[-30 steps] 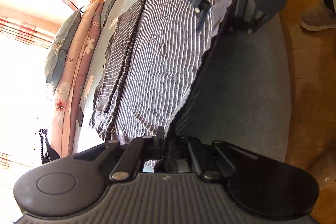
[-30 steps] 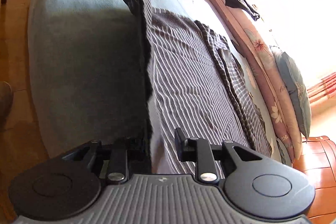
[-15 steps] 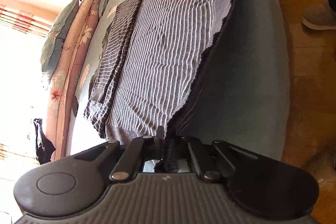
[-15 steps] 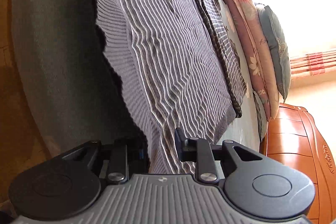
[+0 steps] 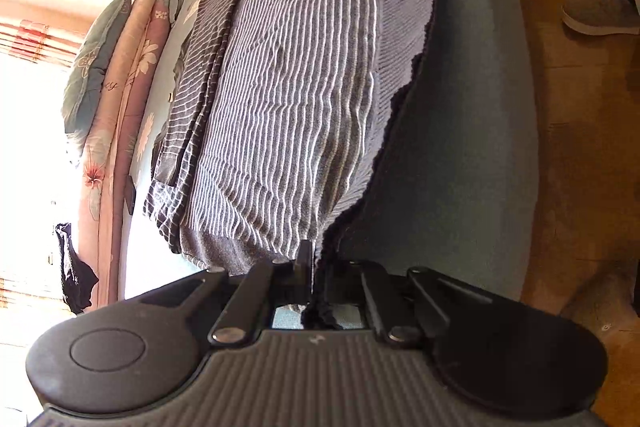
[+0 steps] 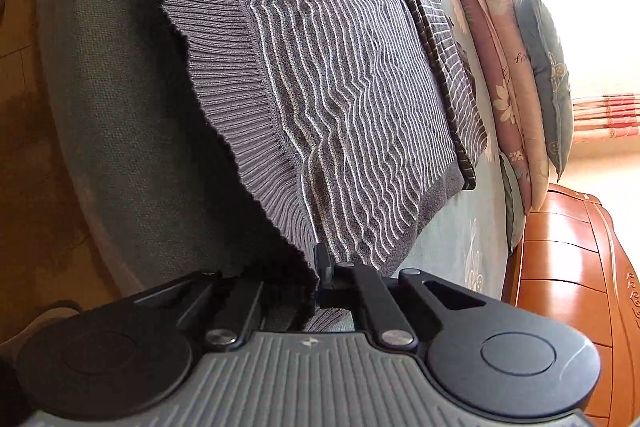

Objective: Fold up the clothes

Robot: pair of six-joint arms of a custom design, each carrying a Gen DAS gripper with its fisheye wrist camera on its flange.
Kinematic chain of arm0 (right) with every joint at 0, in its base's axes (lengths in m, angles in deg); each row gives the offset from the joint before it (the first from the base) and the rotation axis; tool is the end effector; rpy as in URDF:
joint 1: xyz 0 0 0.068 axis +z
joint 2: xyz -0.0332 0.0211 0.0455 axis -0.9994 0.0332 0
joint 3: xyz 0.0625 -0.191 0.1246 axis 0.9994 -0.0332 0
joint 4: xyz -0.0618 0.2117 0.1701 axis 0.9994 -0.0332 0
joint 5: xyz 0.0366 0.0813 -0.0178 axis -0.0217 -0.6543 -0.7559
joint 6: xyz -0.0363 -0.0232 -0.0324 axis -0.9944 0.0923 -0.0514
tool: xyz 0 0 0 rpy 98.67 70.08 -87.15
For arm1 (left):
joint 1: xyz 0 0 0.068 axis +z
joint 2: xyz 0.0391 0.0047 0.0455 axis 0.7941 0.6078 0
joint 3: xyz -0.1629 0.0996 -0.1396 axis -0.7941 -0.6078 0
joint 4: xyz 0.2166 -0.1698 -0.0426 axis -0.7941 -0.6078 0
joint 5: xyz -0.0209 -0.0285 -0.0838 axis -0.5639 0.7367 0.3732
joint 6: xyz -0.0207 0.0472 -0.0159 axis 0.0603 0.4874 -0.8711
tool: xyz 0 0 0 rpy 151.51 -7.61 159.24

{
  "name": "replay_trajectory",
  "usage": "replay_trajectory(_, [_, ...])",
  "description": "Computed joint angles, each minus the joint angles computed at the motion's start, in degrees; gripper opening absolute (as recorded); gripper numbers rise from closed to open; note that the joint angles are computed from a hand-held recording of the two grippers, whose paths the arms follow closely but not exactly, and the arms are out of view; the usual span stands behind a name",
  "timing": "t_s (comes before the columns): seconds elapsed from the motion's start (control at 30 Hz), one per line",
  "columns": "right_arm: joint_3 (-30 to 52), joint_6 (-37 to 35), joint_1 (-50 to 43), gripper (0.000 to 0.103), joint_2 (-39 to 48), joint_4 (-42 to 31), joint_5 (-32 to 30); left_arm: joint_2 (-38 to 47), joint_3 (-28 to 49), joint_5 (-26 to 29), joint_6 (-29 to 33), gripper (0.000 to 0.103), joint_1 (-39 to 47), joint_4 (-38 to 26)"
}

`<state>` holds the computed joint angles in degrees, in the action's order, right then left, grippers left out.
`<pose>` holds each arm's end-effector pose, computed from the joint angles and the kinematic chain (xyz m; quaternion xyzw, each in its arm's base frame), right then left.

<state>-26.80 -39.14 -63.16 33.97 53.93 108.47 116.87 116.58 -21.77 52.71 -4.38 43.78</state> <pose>0.2377 0.0952 0.1436 -0.5657 0.7215 -0.2841 0.2804 0.1722 -0.2211 0.1980 0.5111 0.7648 0.2750 0.2797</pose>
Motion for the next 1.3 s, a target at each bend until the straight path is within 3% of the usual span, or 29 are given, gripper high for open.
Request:
replay_trajectory(0.2, [1.53, 0.68, -0.07, 0.005, 1.62, -0.58, 0.03, 1.73, -1.59, -1.33, -1.65, 0.013, -1.59, 0.73])
replay_trajectory(0.37, [1.96, 1.77, 0.36, 0.005, 2.05, -0.9, 0.65, 3.39, -4.42, -4.23, 2.48, 0.016, -3.49, 5.0])
replay_trajectory(0.43, [1.63, 1.35, 0.36, 0.005, 1.82, -0.6, 0.61, 3.18, -5.12, -4.39, 3.18, 0.012, -3.69, 6.06])
replay_trajectory(0.63, [3.49, 0.15, -0.56, 0.005, 2.68, -2.76, -0.82, 5.65, 0.32, -0.47, -2.68, 0.003, -1.67, -0.15])
replay_trajectory(1.1, [19.99, 2.2, -4.93, 0.004, 8.34, -16.46, -7.22, 7.58, 14.01, 6.13, -4.18, 0.003, 6.6, -7.81])
replay_trajectory(1.3, [30.61, 1.86, -5.09, 0.004, 15.4, -21.01, -6.98, 6.53, 17.05, 8.27, -1.91, 0.003, 12.56, -4.91])
